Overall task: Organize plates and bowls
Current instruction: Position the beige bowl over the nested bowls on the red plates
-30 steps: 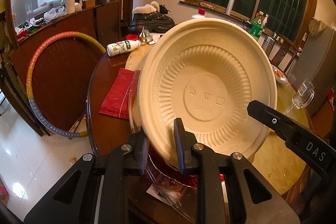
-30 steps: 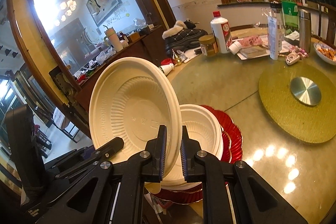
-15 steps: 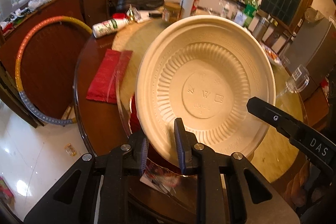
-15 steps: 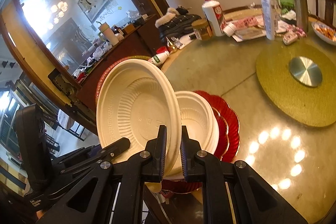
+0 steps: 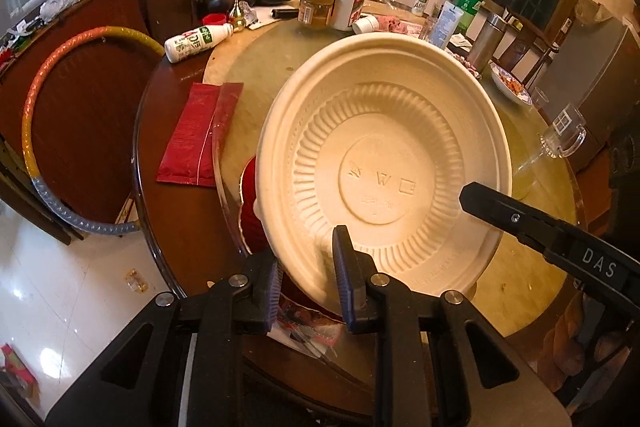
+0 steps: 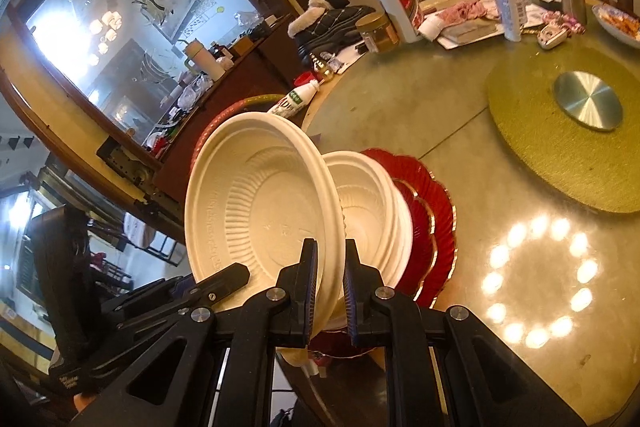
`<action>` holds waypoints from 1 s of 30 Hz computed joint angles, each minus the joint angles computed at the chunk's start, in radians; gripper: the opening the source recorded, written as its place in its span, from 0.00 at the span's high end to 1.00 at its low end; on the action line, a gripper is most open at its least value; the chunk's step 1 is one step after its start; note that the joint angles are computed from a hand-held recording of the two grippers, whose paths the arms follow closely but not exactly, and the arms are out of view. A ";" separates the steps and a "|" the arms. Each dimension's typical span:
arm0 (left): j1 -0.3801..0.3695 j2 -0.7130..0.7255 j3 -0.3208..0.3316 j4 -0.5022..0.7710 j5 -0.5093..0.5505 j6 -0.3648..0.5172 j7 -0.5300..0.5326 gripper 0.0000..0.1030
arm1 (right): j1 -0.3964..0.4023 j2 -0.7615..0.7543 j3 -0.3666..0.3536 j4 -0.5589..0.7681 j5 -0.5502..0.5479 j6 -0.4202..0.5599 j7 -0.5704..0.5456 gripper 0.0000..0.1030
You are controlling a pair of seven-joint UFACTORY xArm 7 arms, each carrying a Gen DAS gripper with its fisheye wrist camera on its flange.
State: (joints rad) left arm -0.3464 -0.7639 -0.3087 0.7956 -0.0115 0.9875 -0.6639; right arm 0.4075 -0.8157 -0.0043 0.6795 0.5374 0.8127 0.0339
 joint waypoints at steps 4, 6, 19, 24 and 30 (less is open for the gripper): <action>-0.010 0.029 0.024 0.029 -0.012 0.038 0.042 0.79 | 0.012 0.030 -0.021 0.030 0.014 0.034 -0.017 0.88; -0.013 0.043 0.029 0.037 -0.019 0.050 0.058 0.79 | 0.012 0.045 -0.029 0.047 0.020 0.062 -0.023 0.88; 0.000 0.043 -0.004 0.036 -0.009 0.026 0.056 0.79 | -0.029 0.042 -0.050 0.040 0.089 0.121 -0.058 0.88; 0.044 0.000 -0.077 -0.004 0.081 -0.029 -0.053 0.79 | -0.041 0.037 -0.035 0.022 0.100 0.089 -0.063 0.88; 0.079 -0.011 -0.134 -0.020 0.190 -0.067 -0.130 0.79 | -0.036 0.035 -0.030 0.011 0.097 0.058 -0.062 0.89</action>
State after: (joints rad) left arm -0.2670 -0.7753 -0.4429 0.7756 0.1787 0.9206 -0.7940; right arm 0.3711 -0.7807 -0.0346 0.6905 0.6341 0.8708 -0.0283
